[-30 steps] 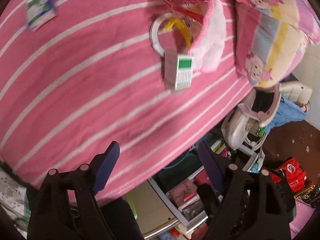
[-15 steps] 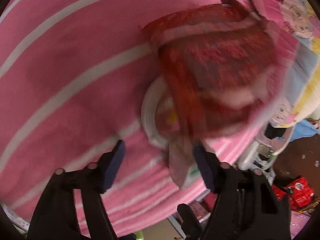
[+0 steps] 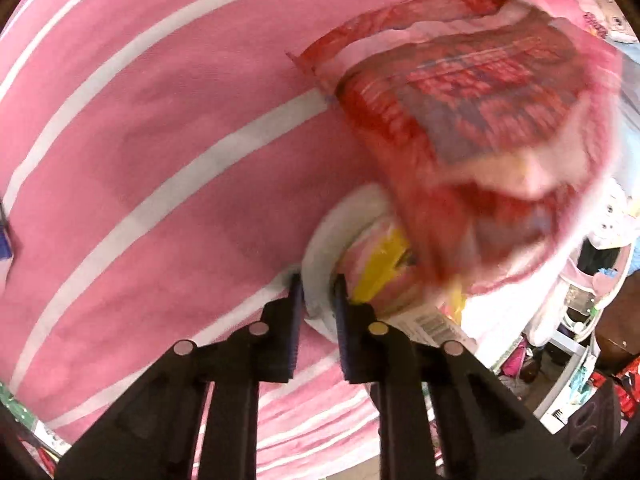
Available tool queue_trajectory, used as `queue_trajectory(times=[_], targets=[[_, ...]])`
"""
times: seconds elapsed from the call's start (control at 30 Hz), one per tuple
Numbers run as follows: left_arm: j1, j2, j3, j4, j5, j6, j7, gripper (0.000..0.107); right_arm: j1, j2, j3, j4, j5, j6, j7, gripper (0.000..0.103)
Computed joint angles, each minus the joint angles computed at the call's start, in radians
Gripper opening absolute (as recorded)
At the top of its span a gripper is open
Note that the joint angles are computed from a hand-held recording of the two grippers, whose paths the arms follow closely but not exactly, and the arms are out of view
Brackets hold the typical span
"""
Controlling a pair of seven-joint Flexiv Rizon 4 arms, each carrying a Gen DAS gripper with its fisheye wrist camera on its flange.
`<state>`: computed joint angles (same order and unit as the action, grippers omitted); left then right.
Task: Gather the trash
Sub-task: 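Grasp the white tape roll with the left tool while the right tool grasps the green-labelled box, then carry the tape roll and box over the trash bin and open both tools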
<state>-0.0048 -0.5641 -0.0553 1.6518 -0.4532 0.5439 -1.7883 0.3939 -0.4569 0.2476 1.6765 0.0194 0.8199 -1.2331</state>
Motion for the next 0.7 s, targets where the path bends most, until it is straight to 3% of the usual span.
queue_trajectory(times=[0.4, 0.7], targets=[[0.018, 0.282, 0.041, 0.275, -0.082, -0.051, 0.022, 0.014, 0.011, 0.240, 0.053, 0.135, 0.130, -0.058, 0.041, 0.051], [0.013, 0.485, 0.087, 0.349, -0.058, -0.166, -0.009, 0.014, 0.058, 0.401, 0.051, 0.154, 0.149, -0.147, 0.083, 0.051]])
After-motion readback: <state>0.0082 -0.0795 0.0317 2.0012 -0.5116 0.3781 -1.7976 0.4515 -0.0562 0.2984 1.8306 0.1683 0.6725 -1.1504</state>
